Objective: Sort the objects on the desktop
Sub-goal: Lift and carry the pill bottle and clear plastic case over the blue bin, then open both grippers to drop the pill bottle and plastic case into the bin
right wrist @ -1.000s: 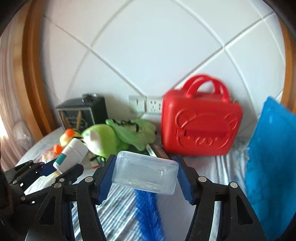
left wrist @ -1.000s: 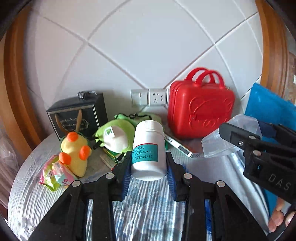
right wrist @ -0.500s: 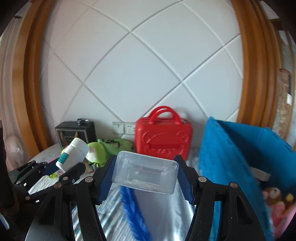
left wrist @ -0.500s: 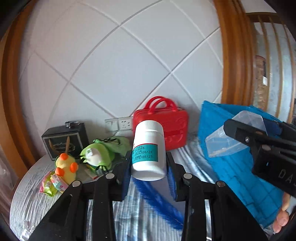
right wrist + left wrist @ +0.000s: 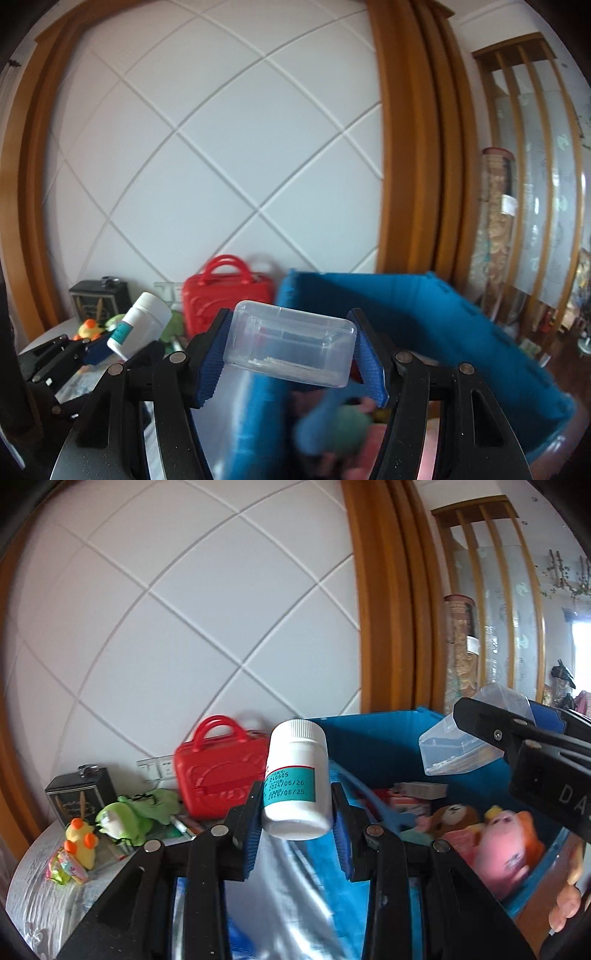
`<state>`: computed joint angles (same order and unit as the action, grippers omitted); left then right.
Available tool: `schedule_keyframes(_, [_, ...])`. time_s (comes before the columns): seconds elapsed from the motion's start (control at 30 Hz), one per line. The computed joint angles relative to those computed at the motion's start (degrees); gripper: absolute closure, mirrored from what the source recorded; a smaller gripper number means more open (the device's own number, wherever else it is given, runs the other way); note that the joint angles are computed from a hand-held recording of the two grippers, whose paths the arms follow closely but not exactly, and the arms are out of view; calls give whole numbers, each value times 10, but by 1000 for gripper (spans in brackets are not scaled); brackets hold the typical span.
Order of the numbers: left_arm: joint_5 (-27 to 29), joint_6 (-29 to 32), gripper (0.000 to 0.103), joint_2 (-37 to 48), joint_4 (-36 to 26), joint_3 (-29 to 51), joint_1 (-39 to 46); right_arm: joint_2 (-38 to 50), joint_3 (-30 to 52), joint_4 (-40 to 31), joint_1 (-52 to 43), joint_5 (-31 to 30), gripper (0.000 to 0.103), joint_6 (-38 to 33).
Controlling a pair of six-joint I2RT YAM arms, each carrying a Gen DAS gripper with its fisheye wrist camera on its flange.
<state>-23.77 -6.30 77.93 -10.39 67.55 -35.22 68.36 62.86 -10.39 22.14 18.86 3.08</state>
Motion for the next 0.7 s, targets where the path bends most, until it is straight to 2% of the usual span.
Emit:
schedule_keyframes(0.13, [-70,-46,69,92,-46,99,-95,-35,-24,-9,-126,-87,41,-26])
schedule_keyframes(0.33, [-113,-85,69,214,-122,232,-156,-7,-18,-23,-298,-233,41,-54])
schedule_keyframes(0.6, [-138,-123,69,300,-189,332,-181,46,-21,-20,-382,-312,40,-95])
schedule_keyframes(0.63, [-140,-129,68,306,-198,340,-182,48,-24,-18,-395,-325,36,-99])
schedule_keyframes(0.67, [-143,-132,60,309,-204,345,-183,52,-25,-16,-401,-332,32,-100])
schedule_keyframes(0.7, [-149,-132,53,305,-204,341,-184,52,-27,-14,-408,-340,21,-100])
